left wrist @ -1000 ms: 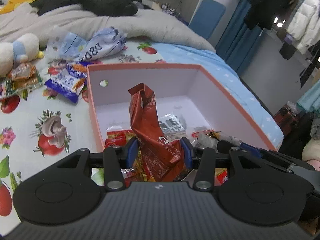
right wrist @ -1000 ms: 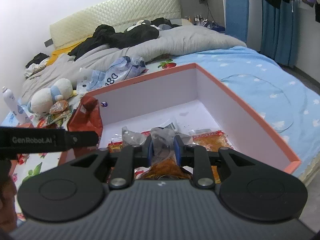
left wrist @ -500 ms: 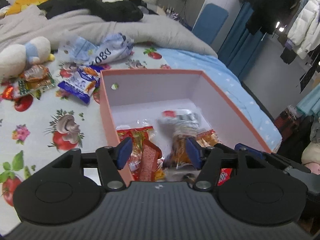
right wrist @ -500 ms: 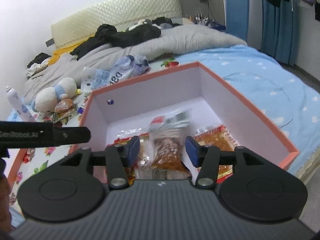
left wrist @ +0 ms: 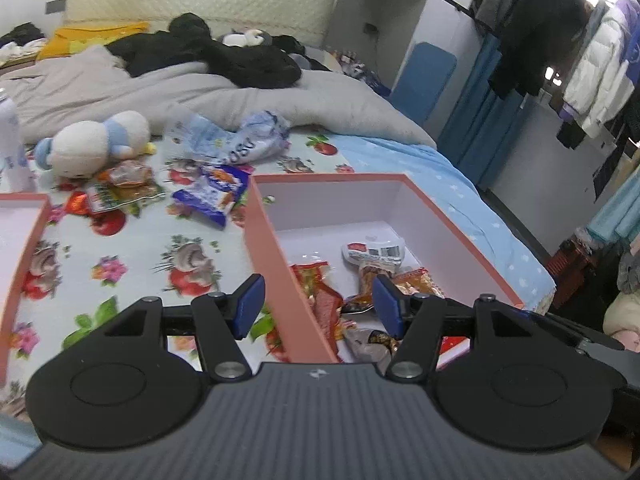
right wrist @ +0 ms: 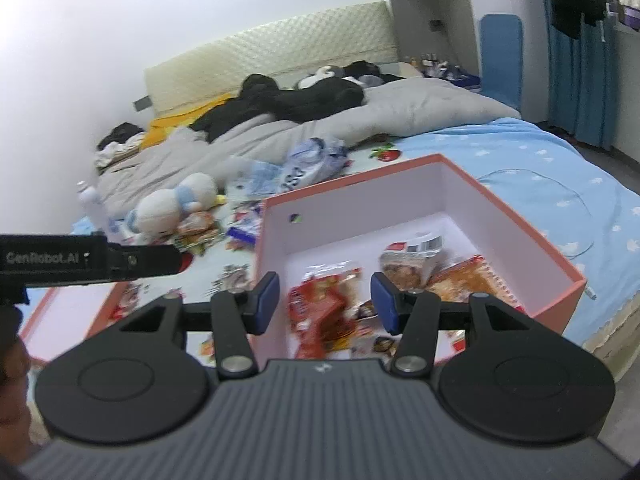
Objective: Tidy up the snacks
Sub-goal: 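Open both grippers and withdraw them from the box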
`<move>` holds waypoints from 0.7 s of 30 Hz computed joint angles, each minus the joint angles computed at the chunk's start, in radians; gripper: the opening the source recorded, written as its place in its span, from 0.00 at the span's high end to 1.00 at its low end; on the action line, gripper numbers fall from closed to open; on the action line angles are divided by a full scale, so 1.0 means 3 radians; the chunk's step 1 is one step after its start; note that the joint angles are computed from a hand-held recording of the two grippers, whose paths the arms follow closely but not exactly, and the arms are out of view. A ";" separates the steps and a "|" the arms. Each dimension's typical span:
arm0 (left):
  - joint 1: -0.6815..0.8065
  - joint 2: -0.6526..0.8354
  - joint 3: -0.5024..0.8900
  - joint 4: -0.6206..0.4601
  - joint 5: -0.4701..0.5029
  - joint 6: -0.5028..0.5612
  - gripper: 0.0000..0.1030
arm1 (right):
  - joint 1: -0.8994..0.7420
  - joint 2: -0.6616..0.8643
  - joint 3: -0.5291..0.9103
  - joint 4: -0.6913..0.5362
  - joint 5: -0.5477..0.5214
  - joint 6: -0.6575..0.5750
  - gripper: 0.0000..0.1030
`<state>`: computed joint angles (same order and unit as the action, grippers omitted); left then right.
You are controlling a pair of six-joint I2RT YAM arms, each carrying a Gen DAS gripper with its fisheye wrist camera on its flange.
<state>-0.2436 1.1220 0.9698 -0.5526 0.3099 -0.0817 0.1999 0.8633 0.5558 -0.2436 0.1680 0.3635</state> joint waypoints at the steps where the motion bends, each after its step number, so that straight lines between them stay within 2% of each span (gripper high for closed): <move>1: 0.0078 -0.0091 -0.0020 -0.0074 0.0056 0.0016 0.37 | 0.0076 -0.0044 0.0003 -0.0035 0.0048 0.0010 0.48; 5: 0.0343 -0.0414 -0.0086 -0.0320 0.0165 0.0120 0.37 | 0.0352 -0.0152 0.0015 -0.0155 0.0155 0.0131 0.49; 9: 0.0744 -0.0730 -0.0179 -0.0589 0.0377 0.0330 0.37 | 0.0799 -0.0238 0.0009 -0.0195 0.0535 0.0206 0.49; 12: 0.1138 -0.0872 -0.0225 -0.0829 0.0615 0.0540 0.37 | 0.1115 -0.0236 0.0027 -0.0246 0.0778 0.0260 0.49; 14: 0.1433 -0.0941 -0.0242 -0.0992 0.0820 0.0745 0.37 | 0.1303 -0.0232 0.0027 -0.0282 0.0861 0.0340 0.48; 21: 0.2261 -0.1122 -0.0374 -0.1416 0.1230 0.1235 0.37 | 0.1849 -0.0196 -0.0005 -0.0348 0.1094 0.0568 0.48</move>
<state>0.4346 0.7853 0.8575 -0.9775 0.6788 0.2889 0.7545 0.8044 0.5542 -0.3481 0.4960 0.5338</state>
